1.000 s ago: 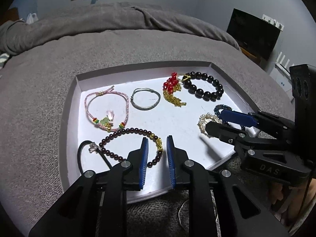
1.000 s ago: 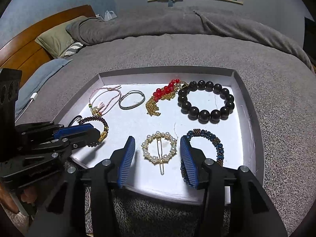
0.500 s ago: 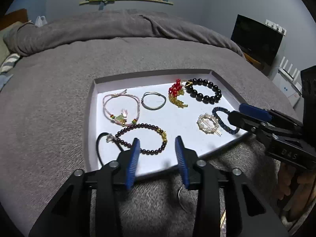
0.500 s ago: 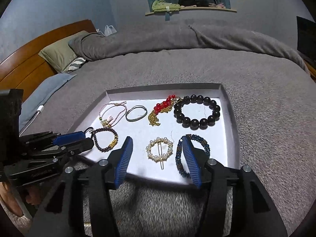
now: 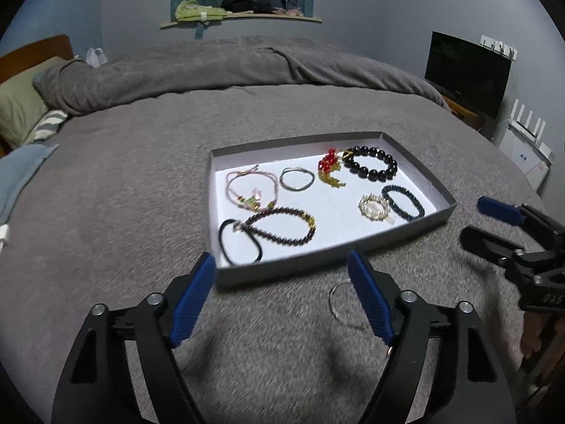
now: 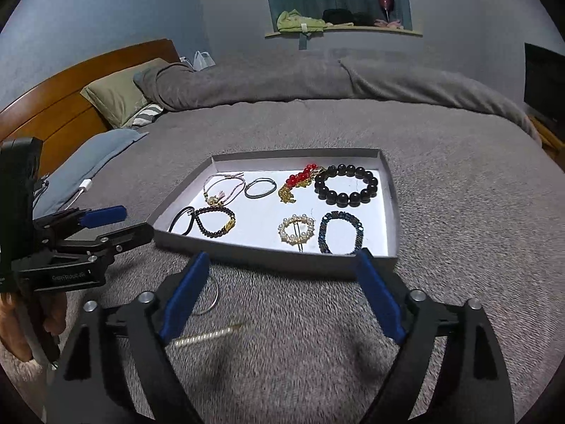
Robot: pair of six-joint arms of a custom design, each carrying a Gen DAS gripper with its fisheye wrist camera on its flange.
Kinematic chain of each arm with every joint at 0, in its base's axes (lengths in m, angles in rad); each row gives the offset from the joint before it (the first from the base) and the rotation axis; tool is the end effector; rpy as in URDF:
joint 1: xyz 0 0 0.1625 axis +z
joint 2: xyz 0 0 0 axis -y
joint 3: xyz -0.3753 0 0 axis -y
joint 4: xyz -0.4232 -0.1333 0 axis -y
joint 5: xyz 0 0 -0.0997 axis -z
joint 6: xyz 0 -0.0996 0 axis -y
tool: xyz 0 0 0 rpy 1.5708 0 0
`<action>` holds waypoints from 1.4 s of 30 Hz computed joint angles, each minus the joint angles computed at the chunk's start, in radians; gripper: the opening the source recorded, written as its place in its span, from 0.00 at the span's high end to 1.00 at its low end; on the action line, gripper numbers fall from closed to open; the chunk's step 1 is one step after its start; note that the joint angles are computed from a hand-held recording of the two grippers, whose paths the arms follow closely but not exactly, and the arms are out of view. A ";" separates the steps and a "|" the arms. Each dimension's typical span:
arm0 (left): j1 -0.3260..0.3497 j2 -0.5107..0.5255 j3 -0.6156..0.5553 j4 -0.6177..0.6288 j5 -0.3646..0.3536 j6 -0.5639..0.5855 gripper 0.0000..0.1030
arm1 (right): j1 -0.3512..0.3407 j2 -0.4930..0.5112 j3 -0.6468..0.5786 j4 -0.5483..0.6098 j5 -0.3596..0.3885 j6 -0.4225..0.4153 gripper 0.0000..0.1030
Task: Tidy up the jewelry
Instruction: 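Withdraw both tools back toward the silver bangle and pearl hair clip, then grasp the pearl hair clip with the right tool while the left tool grasps the silver bangle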
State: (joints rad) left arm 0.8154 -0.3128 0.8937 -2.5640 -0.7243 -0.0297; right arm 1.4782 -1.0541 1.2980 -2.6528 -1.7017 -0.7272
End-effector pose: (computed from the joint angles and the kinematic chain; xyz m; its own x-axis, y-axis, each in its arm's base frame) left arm -0.4168 -0.7458 0.0252 -0.7065 0.2159 -0.6740 0.6074 0.6737 -0.4209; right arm 0.0517 -0.7441 0.3947 -0.7719 -0.3021 0.5594 -0.6041 0.6227 -0.4973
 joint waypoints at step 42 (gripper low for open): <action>-0.001 -0.126 0.250 0.008 0.020 -0.174 0.09 | -0.001 -0.035 0.187 -0.003 -0.030 -0.218 0.07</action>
